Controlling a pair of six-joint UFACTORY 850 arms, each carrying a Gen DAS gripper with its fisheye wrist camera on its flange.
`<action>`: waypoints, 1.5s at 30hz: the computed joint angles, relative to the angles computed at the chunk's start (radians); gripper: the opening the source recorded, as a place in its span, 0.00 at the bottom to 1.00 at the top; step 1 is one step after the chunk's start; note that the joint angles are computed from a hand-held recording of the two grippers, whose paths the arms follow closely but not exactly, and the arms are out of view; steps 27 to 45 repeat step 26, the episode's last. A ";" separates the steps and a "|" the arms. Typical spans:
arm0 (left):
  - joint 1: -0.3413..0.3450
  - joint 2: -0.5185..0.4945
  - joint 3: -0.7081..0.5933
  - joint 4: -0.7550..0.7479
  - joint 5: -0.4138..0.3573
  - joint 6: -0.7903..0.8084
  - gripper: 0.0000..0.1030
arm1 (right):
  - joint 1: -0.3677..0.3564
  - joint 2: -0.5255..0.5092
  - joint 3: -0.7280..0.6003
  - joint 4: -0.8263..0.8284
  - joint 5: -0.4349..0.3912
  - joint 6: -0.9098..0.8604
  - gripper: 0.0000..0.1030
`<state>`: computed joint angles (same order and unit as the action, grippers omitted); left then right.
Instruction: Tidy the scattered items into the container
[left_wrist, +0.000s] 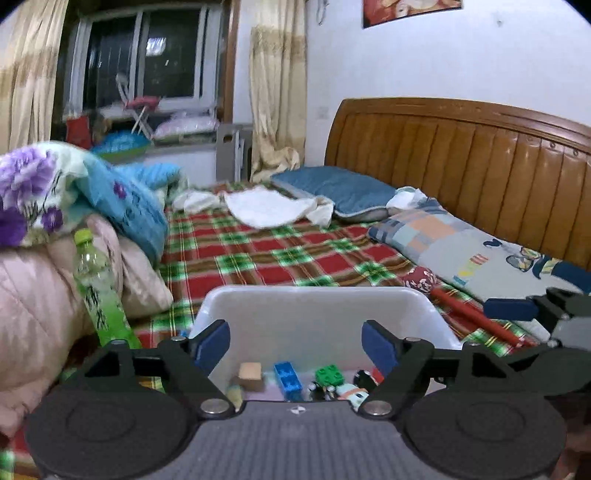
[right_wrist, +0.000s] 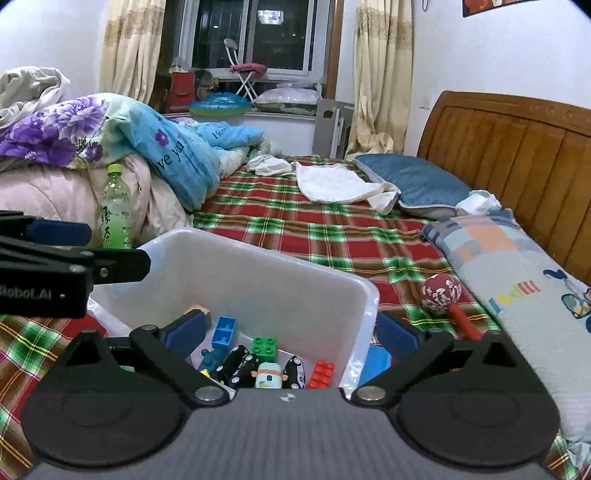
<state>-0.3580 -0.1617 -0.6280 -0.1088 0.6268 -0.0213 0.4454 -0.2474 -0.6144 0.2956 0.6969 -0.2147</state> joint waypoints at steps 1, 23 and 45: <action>0.004 0.004 0.002 0.024 -0.001 -0.024 0.80 | 0.000 0.004 0.002 -0.001 -0.005 0.000 0.99; -0.102 0.002 -0.026 -0.397 -0.032 0.409 0.88 | -0.007 0.007 -0.030 0.002 -0.182 -0.026 0.99; -0.110 -0.009 -0.039 -0.465 -0.025 0.461 0.91 | -0.012 -0.003 -0.044 0.008 -0.201 -0.033 0.99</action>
